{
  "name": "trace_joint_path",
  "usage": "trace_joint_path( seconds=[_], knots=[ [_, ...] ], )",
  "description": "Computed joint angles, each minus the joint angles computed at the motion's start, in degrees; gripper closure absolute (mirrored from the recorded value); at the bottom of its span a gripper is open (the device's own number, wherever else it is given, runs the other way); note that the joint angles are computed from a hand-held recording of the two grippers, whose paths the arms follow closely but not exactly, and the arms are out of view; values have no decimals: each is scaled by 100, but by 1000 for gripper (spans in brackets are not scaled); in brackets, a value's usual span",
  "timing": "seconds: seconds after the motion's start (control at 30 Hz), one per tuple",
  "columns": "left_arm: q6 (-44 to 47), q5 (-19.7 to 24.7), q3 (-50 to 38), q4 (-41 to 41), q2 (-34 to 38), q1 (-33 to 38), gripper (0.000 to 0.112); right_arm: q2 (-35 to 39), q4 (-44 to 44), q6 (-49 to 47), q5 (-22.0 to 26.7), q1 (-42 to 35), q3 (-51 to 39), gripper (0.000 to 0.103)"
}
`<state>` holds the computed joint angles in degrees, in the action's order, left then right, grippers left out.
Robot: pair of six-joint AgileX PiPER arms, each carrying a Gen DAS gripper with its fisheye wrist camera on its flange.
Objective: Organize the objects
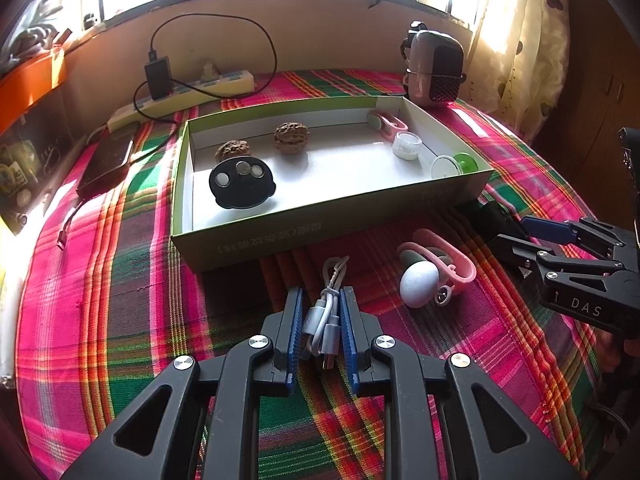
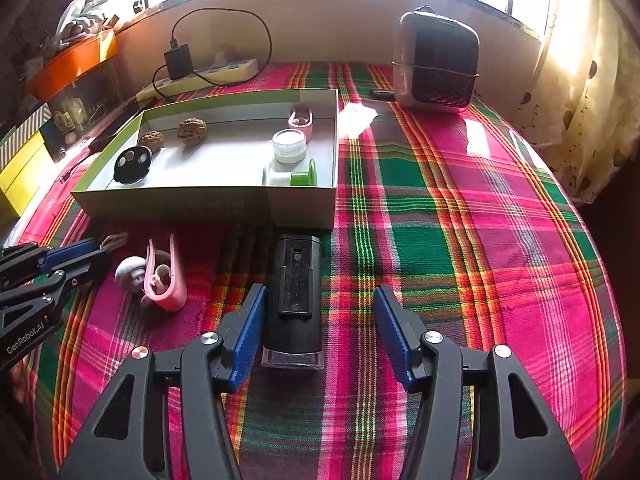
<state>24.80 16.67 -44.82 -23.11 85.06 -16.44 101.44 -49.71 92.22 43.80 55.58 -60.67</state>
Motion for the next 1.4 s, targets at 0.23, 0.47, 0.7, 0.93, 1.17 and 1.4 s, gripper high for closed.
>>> trace_joint_path(
  seconds=[0.23,0.47,0.7,0.93,1.17,1.4],
  knots=[
    [-101,-5,5,60,-11,2,96,-36,-65,73,18,46,41,73],
    [-111,-13,12,65,-10,0,96,-59,-72,81,-15,44,64,74],
    [-58,-13,14,28,-8,17,96,-53,-77,83,-6,47,64,74],
    [-117,-22,21,82,-16,9,97,-51,-80,88,-11,46,66,74],
    [-270,-34,47,220,-49,-1,97,-108,-107,157,-73,40,134,74],
    [-511,3,68,413,-106,19,97,-165,-126,196,-98,77,191,74]
  ],
)
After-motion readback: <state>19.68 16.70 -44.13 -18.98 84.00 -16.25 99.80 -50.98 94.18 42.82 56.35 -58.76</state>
